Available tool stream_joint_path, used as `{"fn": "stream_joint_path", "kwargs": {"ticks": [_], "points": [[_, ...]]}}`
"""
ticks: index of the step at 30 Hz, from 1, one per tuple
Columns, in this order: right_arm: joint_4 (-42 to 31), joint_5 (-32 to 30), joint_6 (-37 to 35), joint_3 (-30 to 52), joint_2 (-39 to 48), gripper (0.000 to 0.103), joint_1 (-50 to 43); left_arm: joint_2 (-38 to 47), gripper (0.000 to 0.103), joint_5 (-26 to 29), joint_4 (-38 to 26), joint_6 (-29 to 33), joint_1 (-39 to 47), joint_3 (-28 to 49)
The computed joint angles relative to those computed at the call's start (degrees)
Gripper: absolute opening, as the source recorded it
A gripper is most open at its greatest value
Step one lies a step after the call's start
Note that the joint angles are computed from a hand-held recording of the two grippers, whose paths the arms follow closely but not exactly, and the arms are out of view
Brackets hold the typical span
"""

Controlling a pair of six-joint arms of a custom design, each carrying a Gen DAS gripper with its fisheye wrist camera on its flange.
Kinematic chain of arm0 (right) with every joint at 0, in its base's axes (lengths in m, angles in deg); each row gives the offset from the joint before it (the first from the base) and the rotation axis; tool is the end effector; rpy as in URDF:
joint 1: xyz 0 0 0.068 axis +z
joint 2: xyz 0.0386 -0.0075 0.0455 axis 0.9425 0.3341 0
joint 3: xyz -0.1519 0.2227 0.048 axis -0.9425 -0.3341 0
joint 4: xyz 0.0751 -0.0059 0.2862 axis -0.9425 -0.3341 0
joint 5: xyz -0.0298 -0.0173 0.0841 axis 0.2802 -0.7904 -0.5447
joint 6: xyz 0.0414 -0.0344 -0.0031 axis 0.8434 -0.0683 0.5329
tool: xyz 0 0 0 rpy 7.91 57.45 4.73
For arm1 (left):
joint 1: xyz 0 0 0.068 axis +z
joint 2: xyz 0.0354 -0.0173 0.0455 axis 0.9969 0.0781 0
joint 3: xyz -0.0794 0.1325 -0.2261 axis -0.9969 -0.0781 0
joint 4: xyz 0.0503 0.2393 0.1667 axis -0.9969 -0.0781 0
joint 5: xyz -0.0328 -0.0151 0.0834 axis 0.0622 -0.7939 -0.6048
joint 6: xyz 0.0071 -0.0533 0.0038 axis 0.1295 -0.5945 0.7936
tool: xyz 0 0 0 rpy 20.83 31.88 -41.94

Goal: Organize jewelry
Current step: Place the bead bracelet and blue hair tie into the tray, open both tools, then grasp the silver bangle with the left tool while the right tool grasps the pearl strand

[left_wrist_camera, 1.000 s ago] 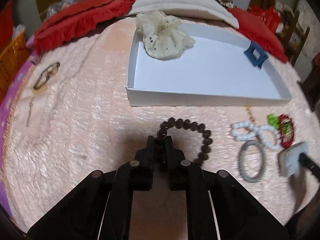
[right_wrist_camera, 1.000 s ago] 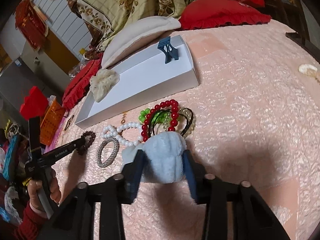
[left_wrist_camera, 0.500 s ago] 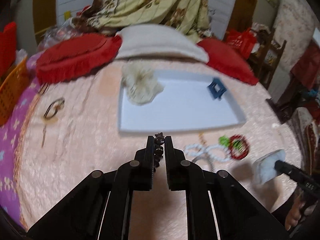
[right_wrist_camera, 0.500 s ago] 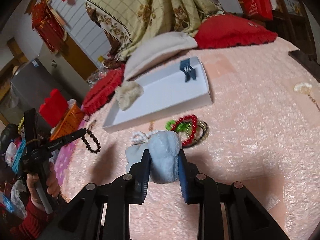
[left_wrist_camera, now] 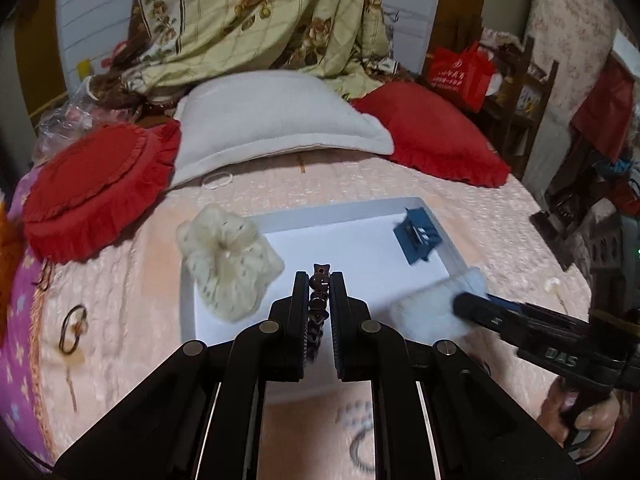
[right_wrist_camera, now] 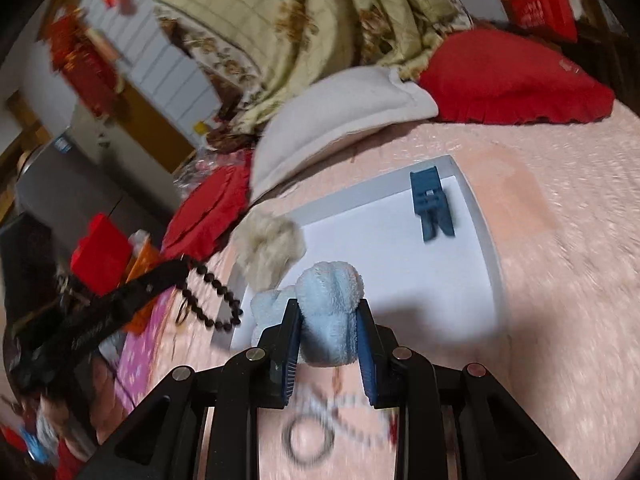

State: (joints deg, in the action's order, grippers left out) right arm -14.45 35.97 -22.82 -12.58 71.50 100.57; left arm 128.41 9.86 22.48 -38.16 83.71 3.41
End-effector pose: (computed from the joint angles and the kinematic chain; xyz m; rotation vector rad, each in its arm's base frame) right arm 0.2998 0.1842 0.3030 -0.0960 2.4166 0.8258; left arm 0.2704 -0.0117 0.3754 0.0319 2.4389 -0.1400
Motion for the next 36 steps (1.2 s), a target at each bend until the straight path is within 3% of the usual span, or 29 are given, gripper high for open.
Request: {"fn": "stream_joint_path", "kwargs": {"ticks": [4,12,17,21,25,29,33,36], "points": [[-1.5,3.2,-2.1,9.5,11.0,0.025,-1.1,9.4,0.009,-3.0,2.4,-0.4,-1.2,4.1],[-3.1,5.4,-3.1,18.5,22.5,0.025,-1.9,20.1,0.009,-6.8,6.5,-1.0,-0.5,6.1],[-3.1,8.0,-2.4,20.6,25.1,0.036,-2.1,20.9,0.021,-1.2,5.6,-1.1,2.1,5.9],[-2.5,9.1,-2.7,20.7,24.0,0.044,-1.7,16.4,0.038,-0.3,6.4,-1.2,3.3,3.4],[-3.4,9.4,-3.4,19.2,19.8,0.044,-1.2,8.5,0.038,1.9,4.5,-1.6,5.0,0.9],[-4.5,8.1,-4.8,13.7,11.1,0.044,-0.2,-3.5,0.038,-0.2,1.6,-1.0,5.6,-3.7],[-5.3,10.0,-7.7,2.1,-3.4,0.044,2.7,-18.8,0.052,-1.4,-2.3,0.2,6.3,-11.9],[-3.8,15.3,-5.2,-11.5,-17.3,0.044,6.5,-27.6,0.053,-0.1,-4.1,-0.4,7.3,-19.2]]}}
